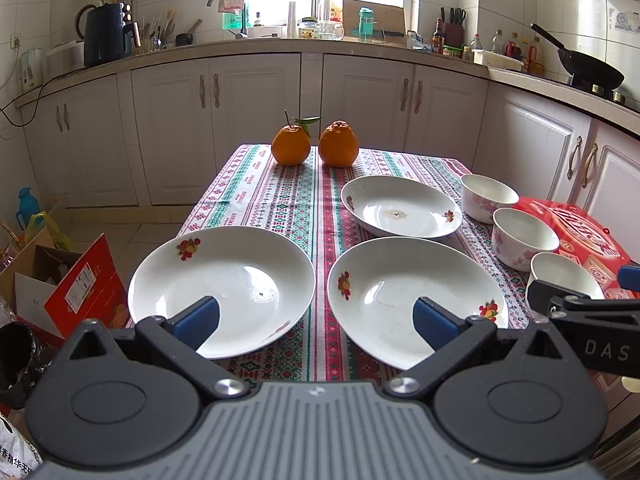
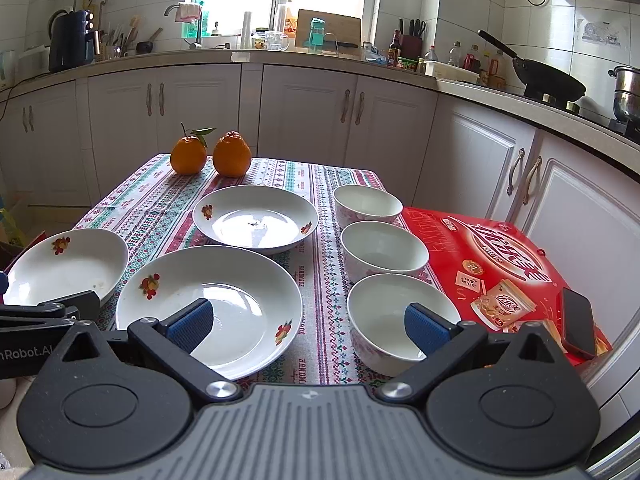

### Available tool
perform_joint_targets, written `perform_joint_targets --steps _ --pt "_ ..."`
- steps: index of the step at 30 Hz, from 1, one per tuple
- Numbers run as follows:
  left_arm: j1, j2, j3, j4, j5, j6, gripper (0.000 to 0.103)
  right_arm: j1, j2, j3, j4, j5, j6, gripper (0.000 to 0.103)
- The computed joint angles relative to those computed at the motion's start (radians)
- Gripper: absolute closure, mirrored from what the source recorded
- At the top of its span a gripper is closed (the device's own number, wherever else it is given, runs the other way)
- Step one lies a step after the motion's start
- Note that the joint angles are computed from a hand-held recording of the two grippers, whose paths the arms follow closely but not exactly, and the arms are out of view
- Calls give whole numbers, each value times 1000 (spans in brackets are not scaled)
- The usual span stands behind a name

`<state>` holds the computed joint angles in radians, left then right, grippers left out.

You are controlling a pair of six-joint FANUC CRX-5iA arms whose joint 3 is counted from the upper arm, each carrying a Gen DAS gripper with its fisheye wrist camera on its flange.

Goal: Organize plates and bowls

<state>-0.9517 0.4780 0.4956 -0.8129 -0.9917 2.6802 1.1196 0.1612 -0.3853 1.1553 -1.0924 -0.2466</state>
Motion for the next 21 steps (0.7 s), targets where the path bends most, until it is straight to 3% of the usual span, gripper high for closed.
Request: perform_joint_targets --steps 21 --pt "-4 0 8 0 -5 -5 1 1 1 -1 0 -10 -6 0"
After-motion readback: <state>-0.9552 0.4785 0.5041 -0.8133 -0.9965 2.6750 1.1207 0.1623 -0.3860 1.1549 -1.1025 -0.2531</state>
